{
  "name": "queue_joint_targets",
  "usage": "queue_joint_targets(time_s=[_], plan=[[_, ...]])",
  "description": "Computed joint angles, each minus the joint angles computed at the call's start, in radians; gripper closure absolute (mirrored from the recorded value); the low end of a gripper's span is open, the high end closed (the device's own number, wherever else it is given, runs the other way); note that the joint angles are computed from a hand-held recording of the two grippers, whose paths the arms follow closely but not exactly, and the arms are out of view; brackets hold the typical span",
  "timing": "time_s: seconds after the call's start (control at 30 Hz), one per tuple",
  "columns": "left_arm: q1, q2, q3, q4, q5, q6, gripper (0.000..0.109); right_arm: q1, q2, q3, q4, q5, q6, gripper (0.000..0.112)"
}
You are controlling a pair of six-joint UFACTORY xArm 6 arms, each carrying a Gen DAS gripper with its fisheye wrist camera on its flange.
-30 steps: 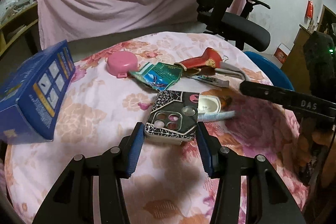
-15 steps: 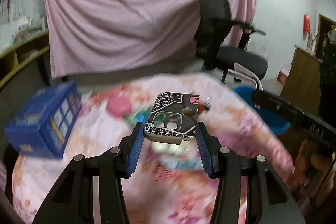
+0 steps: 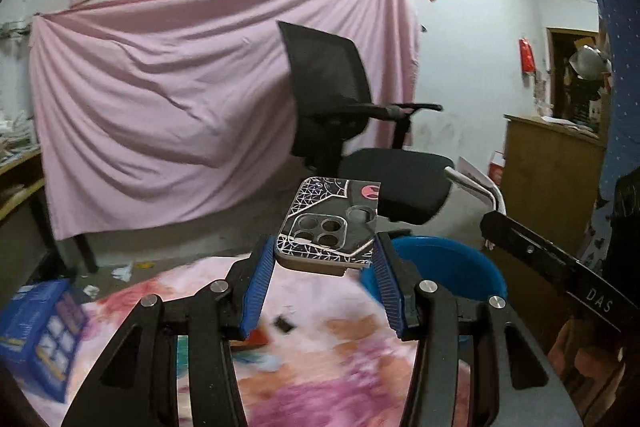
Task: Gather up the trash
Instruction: 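Carry both items over the blue bucket and open both tools to drop them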
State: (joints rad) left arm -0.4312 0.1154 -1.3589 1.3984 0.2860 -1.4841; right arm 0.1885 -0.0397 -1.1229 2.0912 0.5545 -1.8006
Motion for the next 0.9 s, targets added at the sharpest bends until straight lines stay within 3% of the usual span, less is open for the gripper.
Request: queue_joint_targets(time_s=[0.17,0.4,0.53,0.67,0.9], plan=[[-0.023,0.177,-0.177,-0.157,-0.057,0.151,0.065,-0.07,0.036,-0.016,0.059,-0.036,-0.001,0.062],[-0.065,0.401,-0.398,-0.658,-0.055,0.605,0.065,-0.11,0.112,-0.072,0.02,-0.134,0.044,0.062],[-0.088,0.518,-0.547,-0.942,0.059,0.853,0.065,-0.109,0.178,-0.126,-0.108,-0.214,0.189,0.062],[-0.095,0.59,-0.657,-1.049,0.185,0.925,0.065,-0.112,0.237,-0.161,-0.268,-0.245,0.375,0.062],[-0.088,0.626,-0.708,-1.214,0.272,1.02,0.065,-0.121,0.284,-0.174,-0.435,-0.239,0.591,0.06]])
